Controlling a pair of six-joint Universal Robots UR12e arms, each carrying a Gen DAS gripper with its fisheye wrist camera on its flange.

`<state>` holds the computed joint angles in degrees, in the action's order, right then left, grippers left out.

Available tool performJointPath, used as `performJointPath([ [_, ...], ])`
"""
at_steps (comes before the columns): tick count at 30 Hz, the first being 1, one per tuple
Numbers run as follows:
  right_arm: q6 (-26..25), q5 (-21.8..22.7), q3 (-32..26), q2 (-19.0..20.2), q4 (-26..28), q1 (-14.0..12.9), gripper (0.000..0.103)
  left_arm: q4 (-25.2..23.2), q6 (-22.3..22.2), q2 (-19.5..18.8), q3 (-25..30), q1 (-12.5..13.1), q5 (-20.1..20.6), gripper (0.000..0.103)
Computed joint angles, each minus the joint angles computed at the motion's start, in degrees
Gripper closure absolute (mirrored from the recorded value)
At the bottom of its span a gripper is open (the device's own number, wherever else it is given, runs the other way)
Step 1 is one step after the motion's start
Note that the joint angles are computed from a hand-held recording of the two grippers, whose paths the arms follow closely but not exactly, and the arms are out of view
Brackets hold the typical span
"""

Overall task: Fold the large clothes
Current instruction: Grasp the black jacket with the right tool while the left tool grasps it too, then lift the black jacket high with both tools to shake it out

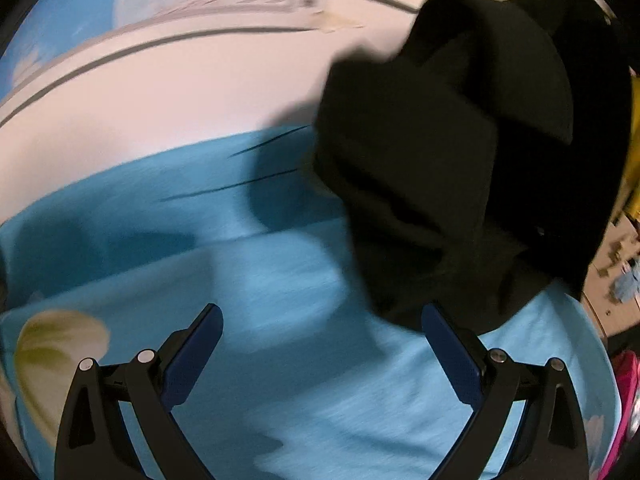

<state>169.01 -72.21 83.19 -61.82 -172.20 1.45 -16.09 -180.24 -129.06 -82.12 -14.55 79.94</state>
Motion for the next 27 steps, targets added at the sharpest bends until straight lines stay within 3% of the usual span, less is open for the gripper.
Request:
performJointPath([
  [3, 1.14, 0.11, 1.15, -0.91, -1.31, -0.85, 0.095, 1.23, 2.90, -0.76, 0.89, -0.28, -2.90, 0.007],
  [6, 3.28, 1.44, 2.57, -1.66, -2.92, -1.71, 0.095, 1.41, 5.71, -2.20, 2.95, -0.91, -2.72, 0.007],
  [9, 5.50, 2.75, 3.70, -2.24, -4.46, -2.52, 0.095, -2.61, 8.19, -3.94, 6.46, -1.40, -0.87, 0.007],
  [11, 6.38, 3.32, 4.14, -2.35, -5.23, -2.98, 0.095, -7.12, 6.84, -4.97, 9.03, -0.65, -5.14, 0.009],
  [12, 6.95, 3.21, 4.32, -2.38, -5.62, -3.26, 0.095, -7.76, 5.64, -5.53, 9.87, -0.42, -6.99, 0.015],
  [14, 8.04, 2.83, 4.51, -2.52, -6.08, -3.75, 0.095, -11.40, 6.75, -6.47, 12.01, -0.14, -10.80, 0.083],
  [16, 8.70, 1.90, 4.56, -2.93, -5.93, -4.27, 0.096, -13.92, 5.20, -7.09, 14.13, -0.24, -12.32, 0.090],
  [18, 9.06, -0.01, 4.47, -3.68, -5.73, -4.71, 0.096, -10.05, 5.84, -6.79, 14.42, -1.34, -7.80, 0.092],
  [19, 9.21, -0.54, 4.51, -4.14, -6.02, -5.04, 0.096, -7.96, 4.90, -6.58, 14.83, -1.51, -7.74, 0.093],
  [22, 9.61, -2.62, 5.12, -6.35, -8.36, -6.10, 0.097, -2.39, 1.57, -6.00, 16.81, -1.50, -10.06, 0.094],
  [27, 11.69, -4.33, 7.22, -11.43, -18.02, -8.22, 0.097, 3.53, -1.28, -4.65, 21.01, -1.84, -13.13, 0.096],
])
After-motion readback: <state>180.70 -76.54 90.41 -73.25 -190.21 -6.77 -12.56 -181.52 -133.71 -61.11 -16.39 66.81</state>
